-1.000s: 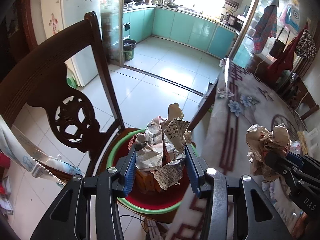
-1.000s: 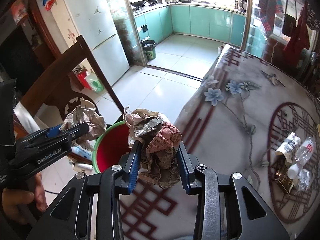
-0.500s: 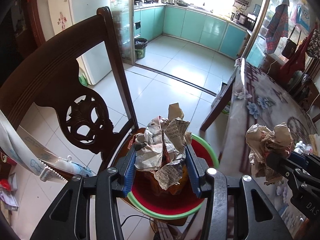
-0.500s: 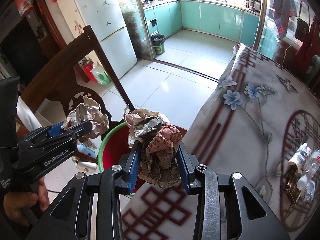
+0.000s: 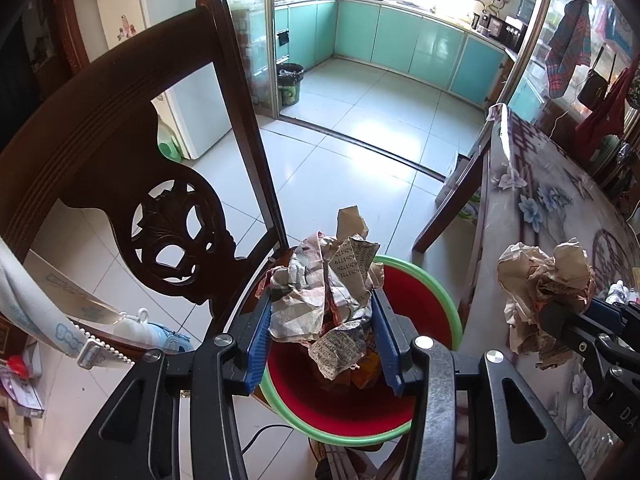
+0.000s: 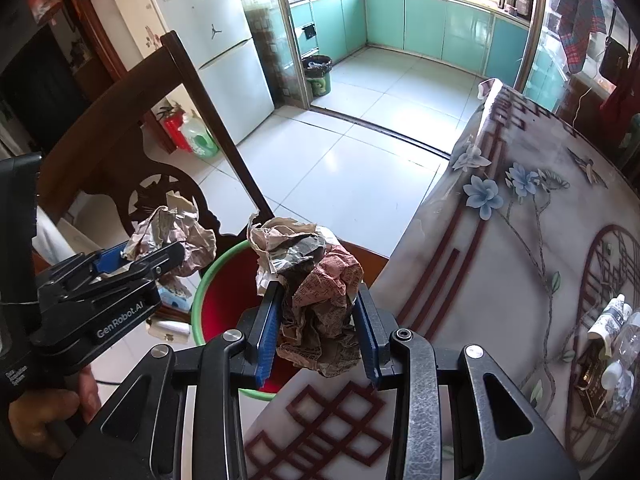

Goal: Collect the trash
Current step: 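Carry both crumpled paper wads over the red bucket, then open both tools to drop the paper wads into the bucket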

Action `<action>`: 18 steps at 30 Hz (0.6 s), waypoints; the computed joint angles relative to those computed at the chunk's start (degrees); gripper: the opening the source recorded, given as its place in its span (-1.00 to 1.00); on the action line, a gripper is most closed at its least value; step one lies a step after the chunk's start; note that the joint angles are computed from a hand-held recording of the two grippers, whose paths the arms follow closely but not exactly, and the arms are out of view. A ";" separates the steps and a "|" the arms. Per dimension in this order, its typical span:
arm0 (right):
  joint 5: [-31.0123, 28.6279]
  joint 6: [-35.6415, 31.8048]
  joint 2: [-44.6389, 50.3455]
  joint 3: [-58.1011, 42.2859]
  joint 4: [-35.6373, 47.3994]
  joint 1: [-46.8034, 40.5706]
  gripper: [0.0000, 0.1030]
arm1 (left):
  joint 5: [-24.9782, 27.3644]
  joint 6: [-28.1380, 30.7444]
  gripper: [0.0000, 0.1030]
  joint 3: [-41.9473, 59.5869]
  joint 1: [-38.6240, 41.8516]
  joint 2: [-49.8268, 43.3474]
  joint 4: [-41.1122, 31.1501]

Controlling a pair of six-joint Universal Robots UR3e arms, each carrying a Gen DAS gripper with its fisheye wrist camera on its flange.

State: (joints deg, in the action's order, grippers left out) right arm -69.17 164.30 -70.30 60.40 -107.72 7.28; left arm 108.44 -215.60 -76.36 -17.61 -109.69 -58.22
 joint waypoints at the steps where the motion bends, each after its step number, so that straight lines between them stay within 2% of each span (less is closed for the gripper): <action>1: -0.09 0.03 0.47 -0.46 0.27 0.07 -0.35 | -0.07 -0.03 -0.13 0.26 0.04 -0.29 -0.14; 11: -0.64 0.14 3.11 -3.64 1.65 0.77 -0.31 | -0.36 0.36 -0.13 3.69 0.26 -3.68 -1.39; 15: -0.54 0.14 2.92 -3.18 0.98 0.77 -0.21 | 0.22 0.22 0.01 4.73 0.31 -4.51 -2.24; 18: -0.52 0.06 3.17 -3.57 1.00 0.96 -0.20 | 0.21 -0.15 0.06 5.63 0.48 -4.98 -3.24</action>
